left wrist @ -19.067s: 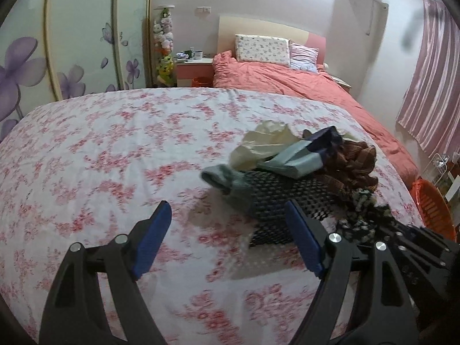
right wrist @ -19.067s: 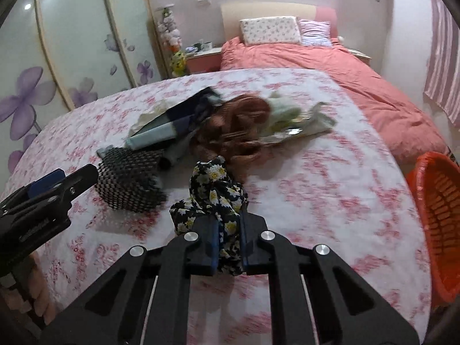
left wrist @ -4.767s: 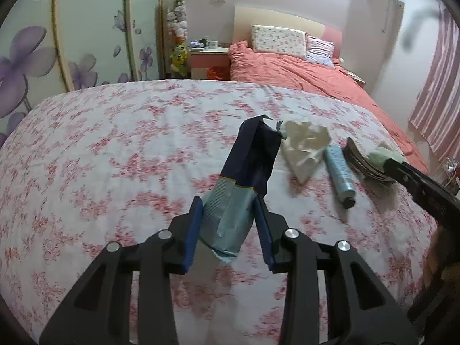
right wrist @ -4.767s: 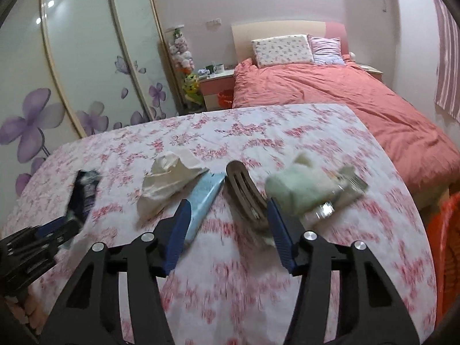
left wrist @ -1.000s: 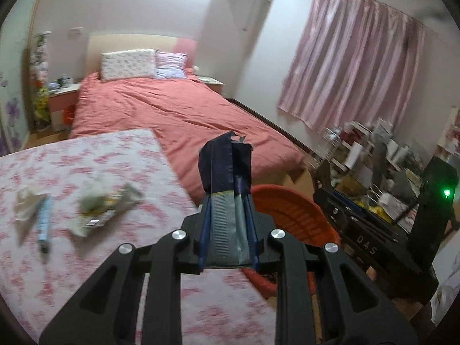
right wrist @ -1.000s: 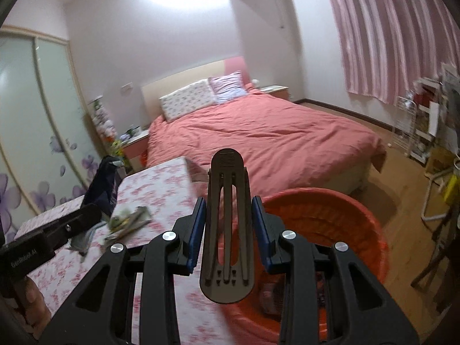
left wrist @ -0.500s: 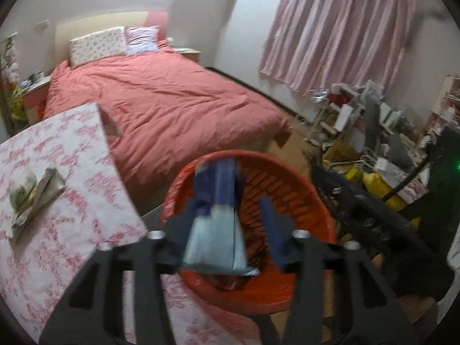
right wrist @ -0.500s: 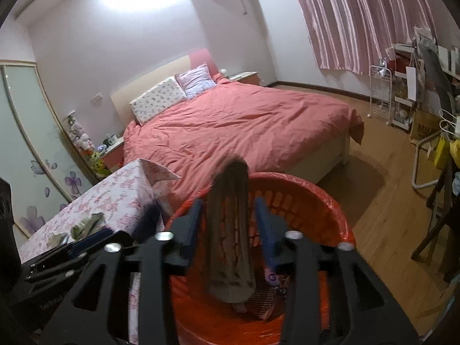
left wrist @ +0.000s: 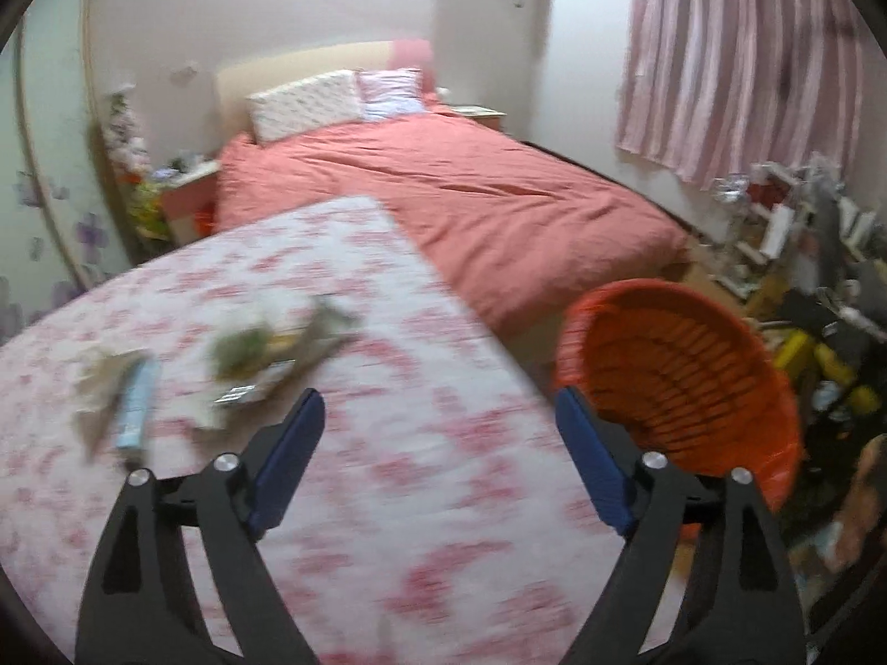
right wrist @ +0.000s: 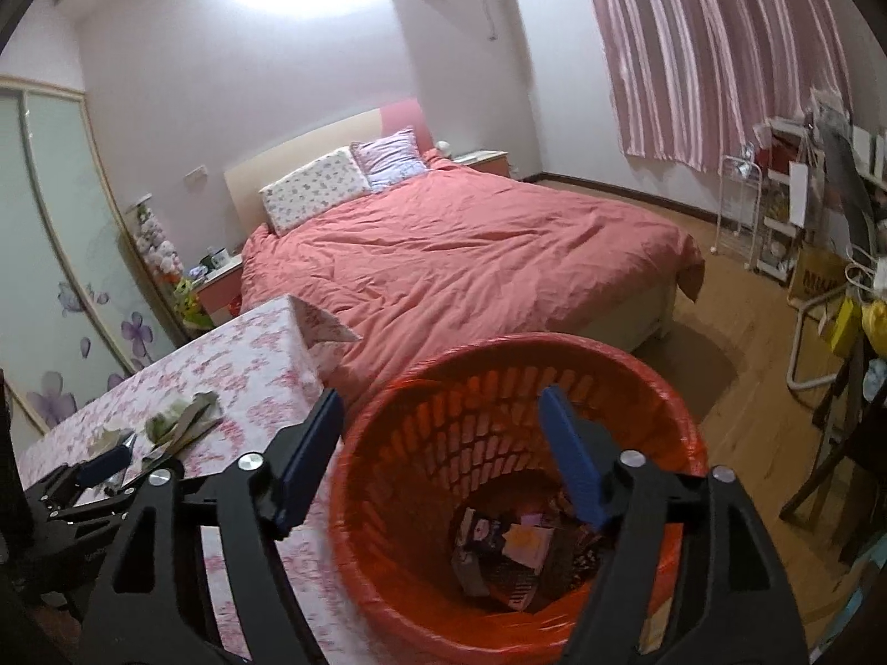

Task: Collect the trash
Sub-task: 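Return both tools to the bed and grasp the white tissue with the left tool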

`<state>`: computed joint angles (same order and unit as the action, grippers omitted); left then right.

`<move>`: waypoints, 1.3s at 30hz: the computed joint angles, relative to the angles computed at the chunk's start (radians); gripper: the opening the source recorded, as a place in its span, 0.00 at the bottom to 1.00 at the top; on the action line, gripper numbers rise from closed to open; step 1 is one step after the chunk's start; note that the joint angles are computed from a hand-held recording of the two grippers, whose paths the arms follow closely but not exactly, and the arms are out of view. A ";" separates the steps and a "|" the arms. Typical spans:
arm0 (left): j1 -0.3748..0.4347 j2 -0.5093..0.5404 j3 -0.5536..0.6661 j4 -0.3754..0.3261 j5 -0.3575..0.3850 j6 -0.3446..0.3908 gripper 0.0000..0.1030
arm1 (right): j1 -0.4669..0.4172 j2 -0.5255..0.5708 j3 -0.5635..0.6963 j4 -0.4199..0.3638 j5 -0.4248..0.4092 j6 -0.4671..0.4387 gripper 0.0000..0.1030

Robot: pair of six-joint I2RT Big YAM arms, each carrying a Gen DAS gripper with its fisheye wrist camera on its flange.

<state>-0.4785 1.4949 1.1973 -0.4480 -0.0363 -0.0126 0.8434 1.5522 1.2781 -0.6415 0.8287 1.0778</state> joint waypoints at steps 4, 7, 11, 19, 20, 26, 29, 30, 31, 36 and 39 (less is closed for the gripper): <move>0.099 -0.025 -0.038 0.002 -0.019 0.014 0.85 | 0.018 0.056 0.071 -0.009 -0.024 -0.035 0.75; 0.167 -0.032 -0.058 0.011 -0.027 0.016 0.86 | 0.031 0.100 0.116 -0.016 -0.045 -0.058 0.76; 0.276 -0.020 -0.061 0.017 -0.029 0.007 0.86 | 0.044 0.163 0.188 -0.032 -0.080 -0.095 0.77; 0.418 0.061 0.011 0.013 0.010 -0.048 0.83 | 0.057 0.270 0.309 -0.045 -0.155 -0.154 0.77; 0.423 0.078 0.031 0.009 0.013 -0.047 0.83 | 0.055 0.282 0.324 -0.048 -0.165 -0.160 0.77; 0.405 0.184 0.150 -0.026 -0.019 -0.006 0.75 | 0.047 0.327 0.379 -0.063 -0.203 -0.181 0.77; 0.400 0.242 0.216 -0.074 -0.034 -0.010 0.68 | 0.042 0.337 0.391 -0.067 -0.217 -0.184 0.77; 0.402 0.260 0.235 -0.089 -0.034 -0.020 0.65 | 0.043 0.342 0.398 -0.070 -0.218 -0.184 0.77; 0.405 0.275 0.252 -0.100 -0.027 -0.027 0.59 | 0.042 0.345 0.401 -0.071 -0.221 -0.185 0.77; 0.424 0.301 0.281 -0.112 0.014 -0.033 0.43 | 0.043 0.363 0.434 -0.078 -0.234 -0.193 0.77; 0.435 0.278 0.249 -0.098 0.007 -0.010 0.42 | 0.045 0.383 0.467 -0.080 -0.240 -0.205 0.77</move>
